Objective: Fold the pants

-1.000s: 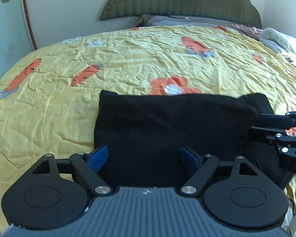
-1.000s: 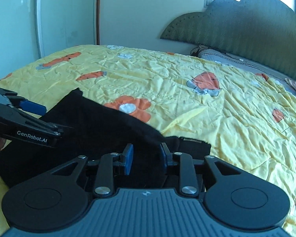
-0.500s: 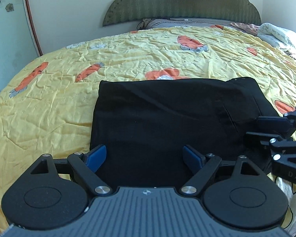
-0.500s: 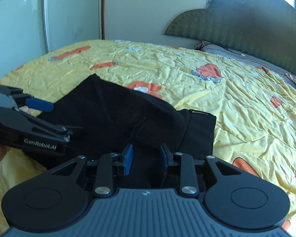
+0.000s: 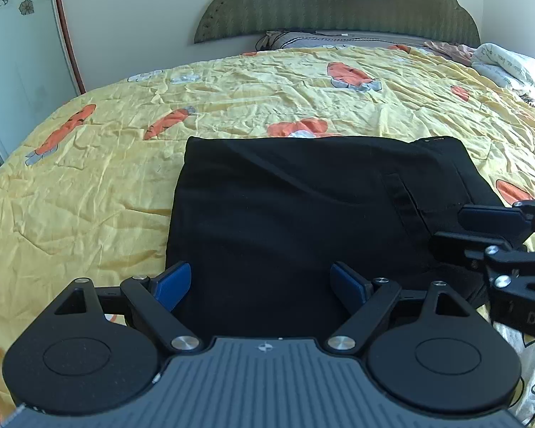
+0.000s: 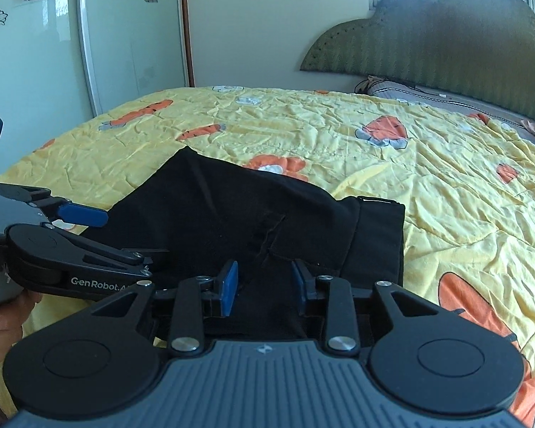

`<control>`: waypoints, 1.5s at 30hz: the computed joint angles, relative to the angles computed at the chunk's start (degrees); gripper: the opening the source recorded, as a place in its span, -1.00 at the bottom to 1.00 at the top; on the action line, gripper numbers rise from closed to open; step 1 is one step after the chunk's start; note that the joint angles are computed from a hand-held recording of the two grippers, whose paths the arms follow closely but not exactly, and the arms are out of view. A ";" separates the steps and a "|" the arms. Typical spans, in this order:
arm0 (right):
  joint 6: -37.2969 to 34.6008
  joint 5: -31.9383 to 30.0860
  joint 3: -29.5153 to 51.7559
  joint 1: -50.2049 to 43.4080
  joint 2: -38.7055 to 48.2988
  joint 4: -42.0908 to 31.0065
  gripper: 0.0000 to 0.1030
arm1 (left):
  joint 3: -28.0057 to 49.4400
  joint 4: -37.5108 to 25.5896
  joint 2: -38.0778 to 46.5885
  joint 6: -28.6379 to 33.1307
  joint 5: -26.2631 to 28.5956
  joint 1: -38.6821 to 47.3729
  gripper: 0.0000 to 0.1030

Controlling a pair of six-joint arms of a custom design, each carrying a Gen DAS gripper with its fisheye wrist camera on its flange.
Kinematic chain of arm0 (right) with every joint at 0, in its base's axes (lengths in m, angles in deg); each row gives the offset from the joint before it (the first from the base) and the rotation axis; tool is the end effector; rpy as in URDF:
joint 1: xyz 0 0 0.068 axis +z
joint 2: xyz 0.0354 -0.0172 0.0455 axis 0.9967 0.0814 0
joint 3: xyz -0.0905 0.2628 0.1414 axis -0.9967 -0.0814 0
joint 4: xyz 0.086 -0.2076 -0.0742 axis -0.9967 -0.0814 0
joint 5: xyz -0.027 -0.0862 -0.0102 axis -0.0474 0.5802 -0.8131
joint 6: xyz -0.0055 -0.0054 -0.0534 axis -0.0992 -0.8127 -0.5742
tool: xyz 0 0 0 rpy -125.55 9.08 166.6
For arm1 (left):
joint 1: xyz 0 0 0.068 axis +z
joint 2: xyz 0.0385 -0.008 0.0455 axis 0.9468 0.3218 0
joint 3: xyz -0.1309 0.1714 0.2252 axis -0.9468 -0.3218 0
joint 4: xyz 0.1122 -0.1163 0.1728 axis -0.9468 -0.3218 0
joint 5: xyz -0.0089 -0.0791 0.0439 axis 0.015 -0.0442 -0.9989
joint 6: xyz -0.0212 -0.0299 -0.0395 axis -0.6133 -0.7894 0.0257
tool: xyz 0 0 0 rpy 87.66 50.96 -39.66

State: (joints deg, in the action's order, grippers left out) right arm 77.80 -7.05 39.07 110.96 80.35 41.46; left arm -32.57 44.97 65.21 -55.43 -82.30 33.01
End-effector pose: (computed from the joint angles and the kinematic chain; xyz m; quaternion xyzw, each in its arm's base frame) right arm 0.2850 0.1349 0.1422 -0.1444 0.8768 0.1053 0.4465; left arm 0.2909 -0.2094 0.1438 0.0810 0.9161 0.0257 0.3919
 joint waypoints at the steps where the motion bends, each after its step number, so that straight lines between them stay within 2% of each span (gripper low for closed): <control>1: -0.31 0.06 0.76 0.21 0.67 -0.75 -0.23 | 0.02 -0.04 -0.01 0.11 -0.02 0.00 0.71; 7: -0.79 -2.08 1.14 -0.66 1.43 -2.76 -0.17 | 0.96 -0.53 0.32 0.31 0.21 0.23 0.70; 14: 0.02 -0.69 0.26 0.59 0.66 0.90 -0.16 | 2.63 -1.30 1.22 0.31 -0.02 0.25 0.70; 17: -0.86 -0.61 2.34 0.87 2.20 -1.68 -0.16 | 2.94 -1.31 1.62 0.48 -0.23 0.14 0.71; 25: -1.03 -1.06 1.32 0.64 2.62 -0.67 -0.10 | 2.79 -0.99 1.83 0.62 -0.19 0.25 0.72; 38: -0.23 0.47 -0.09 0.35 1.44 2.45 -0.08 | 2.60 -0.84 1.86 0.62 -0.81 -0.09 0.74; 42: -0.74 0.48 1.57 0.19 3.15 0.29 -0.08 | 2.55 -0.76 1.94 0.60 -0.81 -0.10 0.74; 45: -0.31 0.03 0.65 0.07 3.50 1.96 -0.07 | 2.68 -0.82 2.05 0.36 -1.00 -0.20 0.74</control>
